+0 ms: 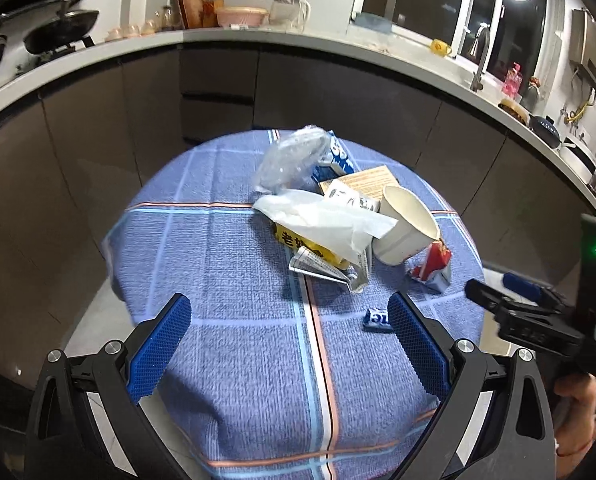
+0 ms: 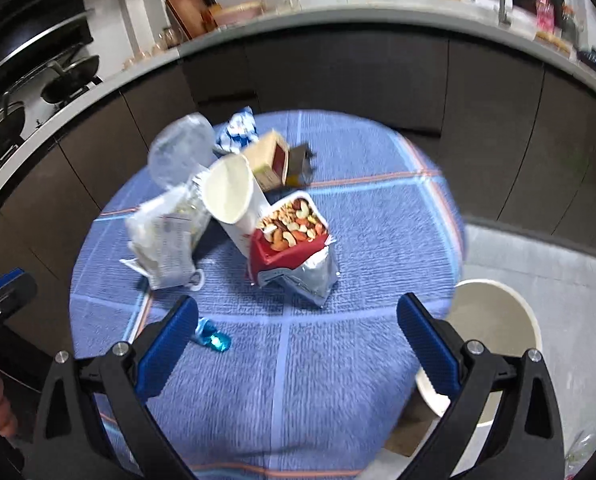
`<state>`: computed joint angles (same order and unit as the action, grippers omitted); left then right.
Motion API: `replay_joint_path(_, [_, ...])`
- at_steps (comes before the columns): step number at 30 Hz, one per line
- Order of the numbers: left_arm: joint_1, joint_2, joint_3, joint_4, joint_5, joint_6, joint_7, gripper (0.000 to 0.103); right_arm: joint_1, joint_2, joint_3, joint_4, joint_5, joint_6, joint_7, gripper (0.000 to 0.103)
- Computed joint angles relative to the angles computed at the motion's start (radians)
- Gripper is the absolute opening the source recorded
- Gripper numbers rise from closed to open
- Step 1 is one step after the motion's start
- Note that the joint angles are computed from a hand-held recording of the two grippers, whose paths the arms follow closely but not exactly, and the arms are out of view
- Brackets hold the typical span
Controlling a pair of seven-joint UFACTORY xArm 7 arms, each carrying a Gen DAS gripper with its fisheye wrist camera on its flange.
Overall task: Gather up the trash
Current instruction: 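Grasp the red nut bag with the right tool while the left tool grasps the white tissue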
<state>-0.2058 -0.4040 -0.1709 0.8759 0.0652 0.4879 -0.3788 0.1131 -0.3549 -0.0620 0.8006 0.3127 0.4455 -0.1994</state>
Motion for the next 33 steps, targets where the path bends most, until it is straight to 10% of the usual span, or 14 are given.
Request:
replay_joint_path(8, [-0.063, 0.190, 0.071, 0.159, -0.156, -0.029, 0.161, 0.092, 0.014, 0.205, 0.002, 0.123, 0.107, -0.051, -0.110, 0.098])
replay_joint_path(14, [-0.072, 0.325, 0.062, 0.279, -0.214, 0.010, 0.292, 0.077, -0.011, 0.230, 0.029, 0.146, 0.132, -0.063, -0.147, 0.063])
replay_joint_path(20, [-0.045, 0.420, 0.062, 0.370, -0.339, 0.085, 0.346, 0.048, -0.012, 0.186, 0.024, 0.106, 0.167, -0.067, -0.184, 0.061])
replay_joint_path(24, [-0.030, 0.447, 0.053, 0.407, -0.402, 0.131, 0.403, 0.001, -0.003, 0.156, 0.019, 0.081, 0.179, -0.073, -0.188, 0.060])
replay_joint_path(33, [-0.026, 0.336, 0.060, 0.355, -0.435, 0.100, 0.449, 0.001, 0.044, 0.054, -0.020, 0.027, 0.250, -0.074, -0.246, 0.060])
